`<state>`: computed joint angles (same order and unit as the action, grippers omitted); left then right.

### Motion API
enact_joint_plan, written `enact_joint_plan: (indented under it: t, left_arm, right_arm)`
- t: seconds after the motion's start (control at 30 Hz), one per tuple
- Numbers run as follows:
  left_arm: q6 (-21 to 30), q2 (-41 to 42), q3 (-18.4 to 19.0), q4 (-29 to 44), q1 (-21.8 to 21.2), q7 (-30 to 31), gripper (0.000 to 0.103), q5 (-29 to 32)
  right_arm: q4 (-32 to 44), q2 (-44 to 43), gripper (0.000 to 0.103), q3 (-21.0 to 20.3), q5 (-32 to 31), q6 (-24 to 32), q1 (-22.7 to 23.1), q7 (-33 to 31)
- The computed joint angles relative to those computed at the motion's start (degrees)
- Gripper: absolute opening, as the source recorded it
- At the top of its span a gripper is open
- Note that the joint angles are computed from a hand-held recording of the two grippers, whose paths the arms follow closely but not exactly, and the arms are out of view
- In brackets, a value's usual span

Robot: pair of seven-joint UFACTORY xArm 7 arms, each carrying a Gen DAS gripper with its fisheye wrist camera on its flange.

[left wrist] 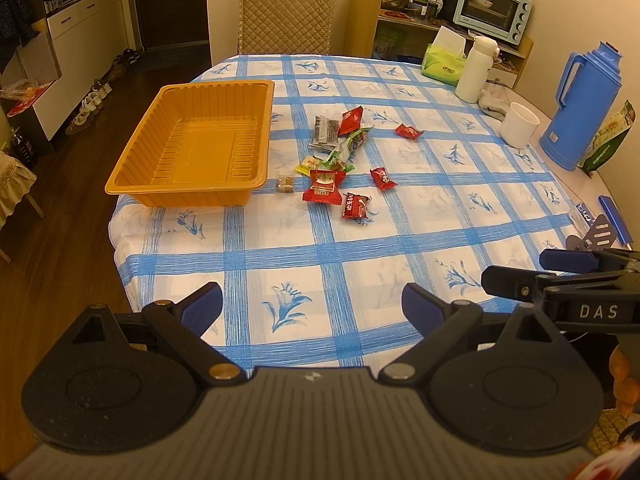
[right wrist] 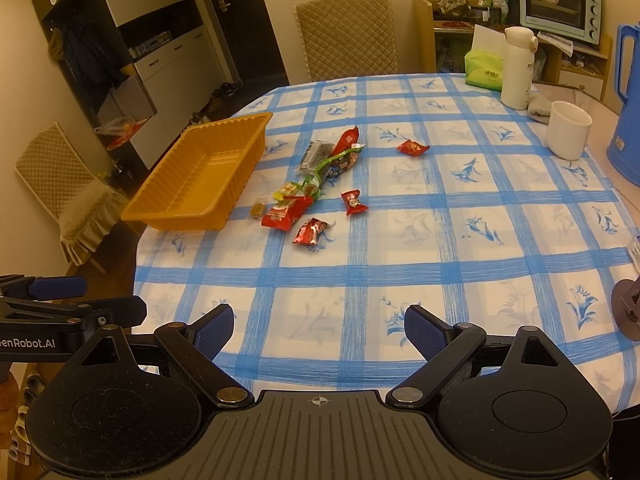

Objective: Organize snacks

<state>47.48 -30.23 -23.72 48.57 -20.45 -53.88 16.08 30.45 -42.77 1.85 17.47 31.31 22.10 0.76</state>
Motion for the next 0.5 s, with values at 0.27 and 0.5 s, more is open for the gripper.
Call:
enact_joint_plan:
  t: [0.27,0.5]
  left_arm:
    - [-1.08,-0.39,0.84,-1.36,-0.07,0.61,0.096,-0.15]
    - [-3.2,0.5,1.5,-2.31,0.95,1.64,0.096,-0.15]
  right_arm:
    - [0.16,0.12,0.092,-0.27,-0.03,0.25,-0.09,-0.16]
    - [0.52,1.99,0.092,-0.55,0.35,-0.77,0.02,-0.4]
